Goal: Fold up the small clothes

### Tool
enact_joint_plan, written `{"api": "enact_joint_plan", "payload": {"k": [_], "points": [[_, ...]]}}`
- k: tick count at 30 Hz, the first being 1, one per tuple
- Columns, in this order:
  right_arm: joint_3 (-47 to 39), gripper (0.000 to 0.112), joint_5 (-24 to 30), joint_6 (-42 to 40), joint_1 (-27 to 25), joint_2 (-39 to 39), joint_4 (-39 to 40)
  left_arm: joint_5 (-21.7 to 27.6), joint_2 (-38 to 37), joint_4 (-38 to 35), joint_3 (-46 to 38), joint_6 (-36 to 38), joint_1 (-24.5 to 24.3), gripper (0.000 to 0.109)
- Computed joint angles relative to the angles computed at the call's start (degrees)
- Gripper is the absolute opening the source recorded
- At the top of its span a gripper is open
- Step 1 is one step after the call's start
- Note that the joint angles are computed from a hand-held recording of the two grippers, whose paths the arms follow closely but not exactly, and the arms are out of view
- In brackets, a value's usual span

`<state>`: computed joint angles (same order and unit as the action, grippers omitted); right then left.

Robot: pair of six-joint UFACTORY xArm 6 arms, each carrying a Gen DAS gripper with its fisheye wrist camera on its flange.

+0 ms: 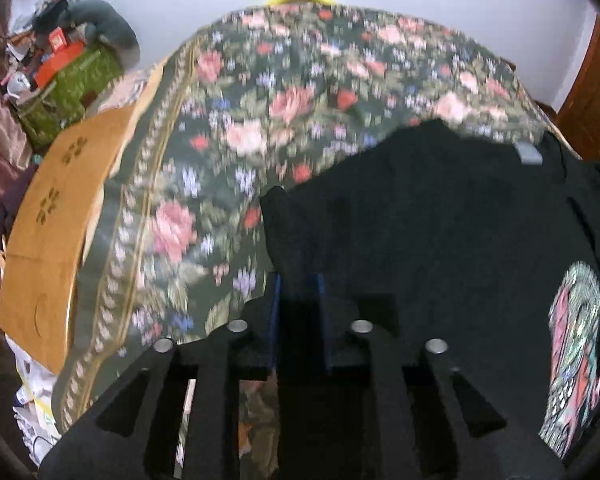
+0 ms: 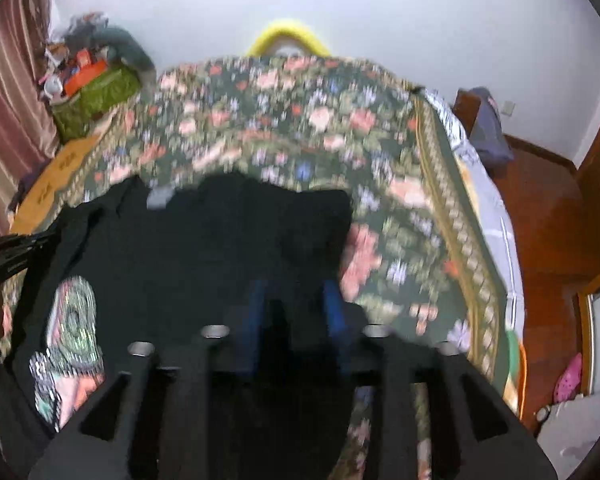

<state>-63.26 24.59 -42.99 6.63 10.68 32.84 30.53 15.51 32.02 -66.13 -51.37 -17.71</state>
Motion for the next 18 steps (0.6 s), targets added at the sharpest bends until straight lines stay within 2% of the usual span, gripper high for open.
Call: {"api": "enact_joint_plan", "payload": {"k": [2, 4, 6, 8, 11, 15, 18], "points": [[1.99, 0.049, 0.53, -2.02, -0.27, -2.07, 0.7, -0.45, -2.74, -0.06, 2.87, 0.11, -0.21, 0.03], [4.03, 0.05, 2.04, -3.08, -0.88, -4.97, 1.55, 0.0, -6.5, 0.25, 5.82, -0.11, -0.65, 0.04], [6.07, 0.051, 4.88, -4.32, -1.88, -8.61, 3.17, 1.47, -10.36, 1.32, 8.25, -1.01, -1.46, 0.052], [8.28, 0.052, 6.34, -5.83, -2.44, -12.1, 4.79, 2.84, -15.33, 2.45, 11.47, -1.63, -2.99, 0.057], [13.49, 0.06, 7.79, -8.11, -3.21, -19.56, 6.32, 4.36, -21.86, 1.57, 15.93, -1.3, -5.11, 0.068], [20.49, 0.066, 10.15, -11.4, -4.84, -29.59, 6.98, 6.61, -30.28, -1.54, 22.68, -2.01, -8.84, 0.073], [24.01, 0.068, 12.26, -12.53, -6.43, -33.83, 7.11, 7.11, -33.81, -5.06, 26.89, -2.07, -10.86, 0.073]]}}
